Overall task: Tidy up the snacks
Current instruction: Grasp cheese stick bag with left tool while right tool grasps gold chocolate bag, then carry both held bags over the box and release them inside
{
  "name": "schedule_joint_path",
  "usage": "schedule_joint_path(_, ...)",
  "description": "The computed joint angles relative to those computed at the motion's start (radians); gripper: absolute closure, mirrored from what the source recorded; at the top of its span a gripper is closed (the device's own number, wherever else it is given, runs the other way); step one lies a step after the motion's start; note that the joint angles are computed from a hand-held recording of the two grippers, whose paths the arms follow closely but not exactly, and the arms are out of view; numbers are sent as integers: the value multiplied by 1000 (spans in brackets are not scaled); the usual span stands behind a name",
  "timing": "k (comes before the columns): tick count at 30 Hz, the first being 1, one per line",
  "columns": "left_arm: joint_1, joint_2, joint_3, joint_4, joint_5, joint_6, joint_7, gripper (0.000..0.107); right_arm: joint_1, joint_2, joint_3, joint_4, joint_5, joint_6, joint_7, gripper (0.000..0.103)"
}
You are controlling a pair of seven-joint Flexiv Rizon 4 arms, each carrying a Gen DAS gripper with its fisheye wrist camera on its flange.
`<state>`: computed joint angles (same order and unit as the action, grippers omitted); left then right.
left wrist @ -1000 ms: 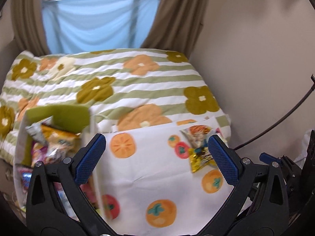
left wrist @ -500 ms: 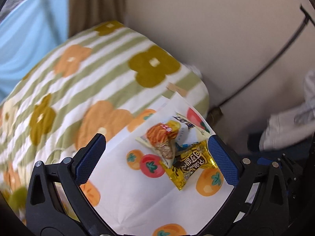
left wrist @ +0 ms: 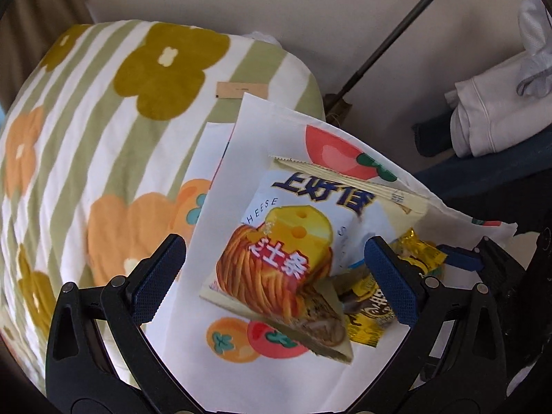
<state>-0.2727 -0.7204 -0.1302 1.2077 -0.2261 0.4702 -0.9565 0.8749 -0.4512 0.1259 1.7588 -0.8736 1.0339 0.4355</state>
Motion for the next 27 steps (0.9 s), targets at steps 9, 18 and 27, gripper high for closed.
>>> schedule_joint_path(9, 31, -37, -36, -25, -78, -83, 55, 23, 19, -71, -33, -64, -12, -72, 31, 8)
schedule_joint_path(18, 14, 5, -28, 41, -84, -9, 66, 43, 14, -82, -38, -60, -10, -49, 6, 38)
schedule_joint_path(27, 12, 71, -5, 115, -72, 75, -52, 44, -3, -59, -27, -24, 9, 11, -44, 45)
